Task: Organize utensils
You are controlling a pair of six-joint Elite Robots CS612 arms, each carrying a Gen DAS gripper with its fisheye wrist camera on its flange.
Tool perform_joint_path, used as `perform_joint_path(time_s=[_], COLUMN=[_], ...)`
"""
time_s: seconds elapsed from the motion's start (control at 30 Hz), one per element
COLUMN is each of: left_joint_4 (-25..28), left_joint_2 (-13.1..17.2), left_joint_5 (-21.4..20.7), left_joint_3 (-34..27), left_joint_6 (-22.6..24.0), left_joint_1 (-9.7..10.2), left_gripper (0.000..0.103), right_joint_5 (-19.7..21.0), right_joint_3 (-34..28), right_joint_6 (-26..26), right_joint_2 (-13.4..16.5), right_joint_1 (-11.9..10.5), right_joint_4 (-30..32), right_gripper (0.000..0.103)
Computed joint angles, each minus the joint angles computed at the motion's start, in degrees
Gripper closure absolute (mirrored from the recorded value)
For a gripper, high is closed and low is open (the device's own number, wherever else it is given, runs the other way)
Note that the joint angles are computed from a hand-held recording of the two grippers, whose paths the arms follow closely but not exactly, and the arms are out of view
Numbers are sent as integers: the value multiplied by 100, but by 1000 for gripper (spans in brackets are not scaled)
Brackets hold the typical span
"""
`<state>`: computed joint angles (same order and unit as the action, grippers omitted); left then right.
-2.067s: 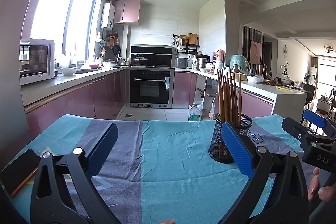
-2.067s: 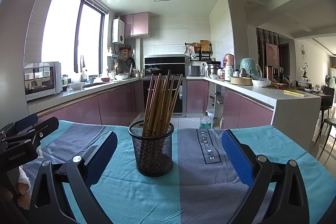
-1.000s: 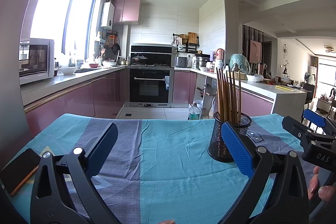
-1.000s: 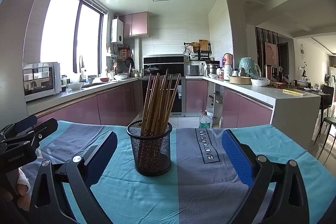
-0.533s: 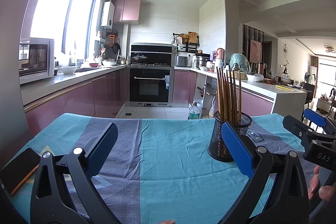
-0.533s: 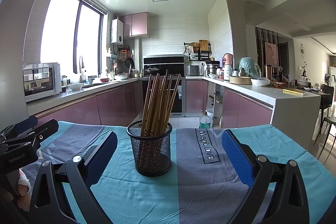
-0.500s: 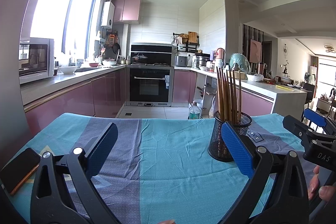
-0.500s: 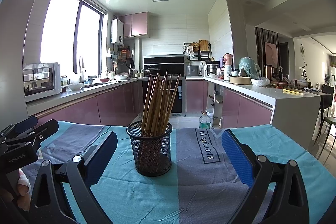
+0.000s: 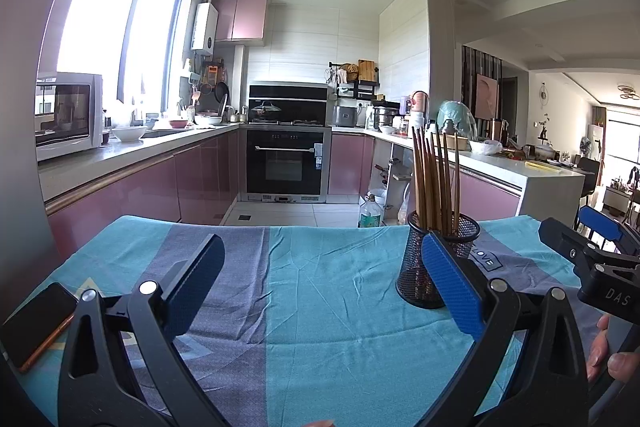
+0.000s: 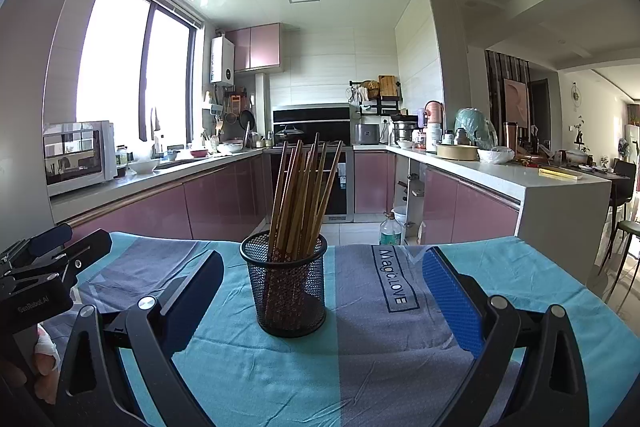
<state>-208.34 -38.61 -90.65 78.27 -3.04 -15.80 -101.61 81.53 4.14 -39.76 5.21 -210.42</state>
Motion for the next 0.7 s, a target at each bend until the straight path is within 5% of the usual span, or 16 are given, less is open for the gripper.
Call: perform_joint_path(time_s=[0.7], left_joint_4=[-53], left_joint_2=[15], left_joint_5=[84], left_joint_3=[9], left_joint_6=[236], left_joint_1=[-53], left_gripper=[6], right_joint_5=[-19], right_joint_3=[-50], right_joint_6=[48], right_joint_2=[22], right_joint_1=[13], right_joint_4=[104], right_gripper=[7])
